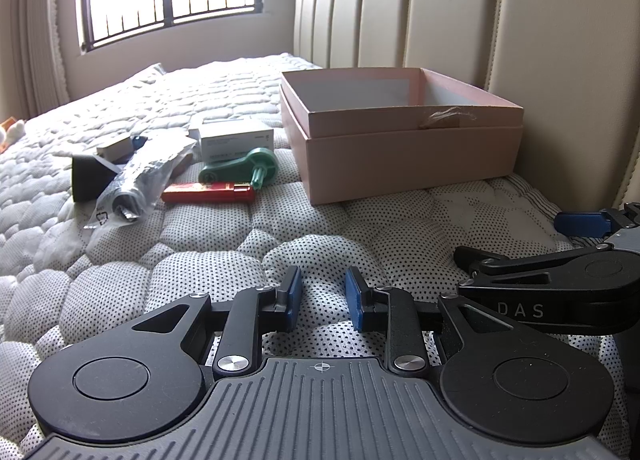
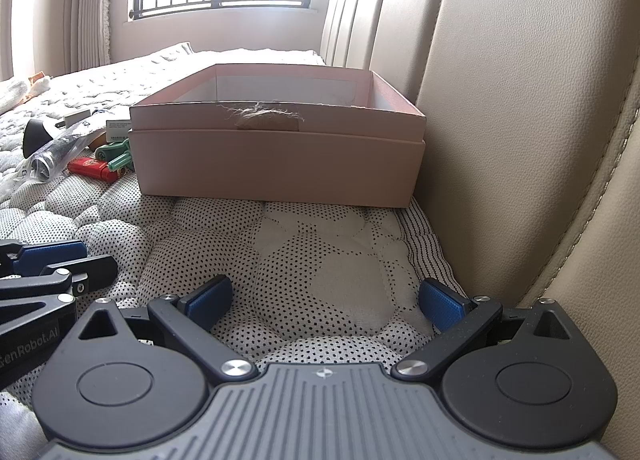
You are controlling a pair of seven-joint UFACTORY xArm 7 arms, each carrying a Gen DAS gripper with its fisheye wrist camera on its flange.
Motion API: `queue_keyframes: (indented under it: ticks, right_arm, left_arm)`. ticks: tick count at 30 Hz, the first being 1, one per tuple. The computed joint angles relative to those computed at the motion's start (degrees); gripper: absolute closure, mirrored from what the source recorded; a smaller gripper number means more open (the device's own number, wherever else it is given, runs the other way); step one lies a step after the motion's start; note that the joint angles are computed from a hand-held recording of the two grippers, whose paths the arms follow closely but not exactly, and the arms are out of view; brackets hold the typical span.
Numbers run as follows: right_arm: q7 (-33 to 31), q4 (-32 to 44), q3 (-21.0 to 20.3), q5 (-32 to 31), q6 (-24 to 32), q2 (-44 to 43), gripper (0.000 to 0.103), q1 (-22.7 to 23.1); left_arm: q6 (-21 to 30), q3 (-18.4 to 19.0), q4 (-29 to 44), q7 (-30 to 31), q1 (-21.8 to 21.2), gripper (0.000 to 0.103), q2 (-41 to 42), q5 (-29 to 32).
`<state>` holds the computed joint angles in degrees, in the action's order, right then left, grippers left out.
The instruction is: Organize rigid objects
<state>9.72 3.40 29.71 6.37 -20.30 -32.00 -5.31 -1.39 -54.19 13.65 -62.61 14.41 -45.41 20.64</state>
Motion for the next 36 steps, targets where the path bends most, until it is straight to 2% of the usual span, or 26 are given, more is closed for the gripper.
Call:
queue_keyframes:
  ticks: [10, 16, 18, 21, 23, 25, 27, 30, 32, 35, 36]
  right_arm:
    - [0.03, 0.3, 0.25, -0.08, -0.26, 0.54, 0.002, -0.41]
    - [-0.58, 0.19, -2.01, -0.33, -0.14, 0.39, 0.002, 1.23]
    - [-0.9, 0.4, -3.93, -0.97, 0.83, 0.15, 0.001, 2.53]
    - [-1.93, 1.77, -15.11, -5.01, 5.93, 0.05, 0.0, 10.17]
    - [-2.38, 3.54, -21.33, -6.65, 11.66, -0.62, 0.0, 14.58]
    - [-2.94, 6.15, -25.51, -7.04, 19.88, -1.89, 0.0, 17.97]
    - [-3.48, 8.06, -27.2, -6.5, 24.09, -1.85, 0.0, 19.33]
    - [-2.86, 8.85, -25.38, -6.64, 25.5, -1.39, 0.0, 18.12]
    - [-3.62, 8.55, -25.98, -6.71, 25.68, -1.91, 0.0, 18.67]
    - [-7.6, 7.89, -30.13, -5.88, 26.15, -3.06, 0.0, 22.04]
    - [-8.97, 7.48, -31.35, -5.41, 25.95, -3.5, 0.0, 23.04]
  left_arm:
    - [-0.27, 0.52, -0.09, 0.37, -0.02, 0.075, 0.19, -0.03]
    - [-0.21, 1.26, -0.23, 0.6, -0.72, 0.075, 0.32, -0.35]
    - [-0.35, 1.29, -0.34, 0.58, -0.71, 0.075, 0.28, -0.38]
    - [-0.45, 1.16, -0.32, 0.53, -0.64, 0.075, 0.26, -0.48]
    - [-0.77, 0.9, -0.41, 0.37, -0.43, 0.075, 0.09, -0.59]
    - [-0.97, 0.96, -0.54, 0.3, -0.55, 0.075, 0.05, -0.76]
    - [-1.6, 1.49, -0.99, 0.28, -0.97, 0.075, 0.04, -1.09]
    - [-2.27, 2.44, -1.18, 0.97, -1.23, 0.075, 0.75, -1.42]
    - [-3.95, 5.3, -1.8, 2.5, -2.55, 0.075, 1.99, -1.73]
    - [-7.7, 14.96, -2.97, 8.42, -6.97, 0.073, 5.19, -2.1]
    - [-7.98, 17.23, -3.09, 10.9, -6.66, 0.072, 4.26, -1.84]
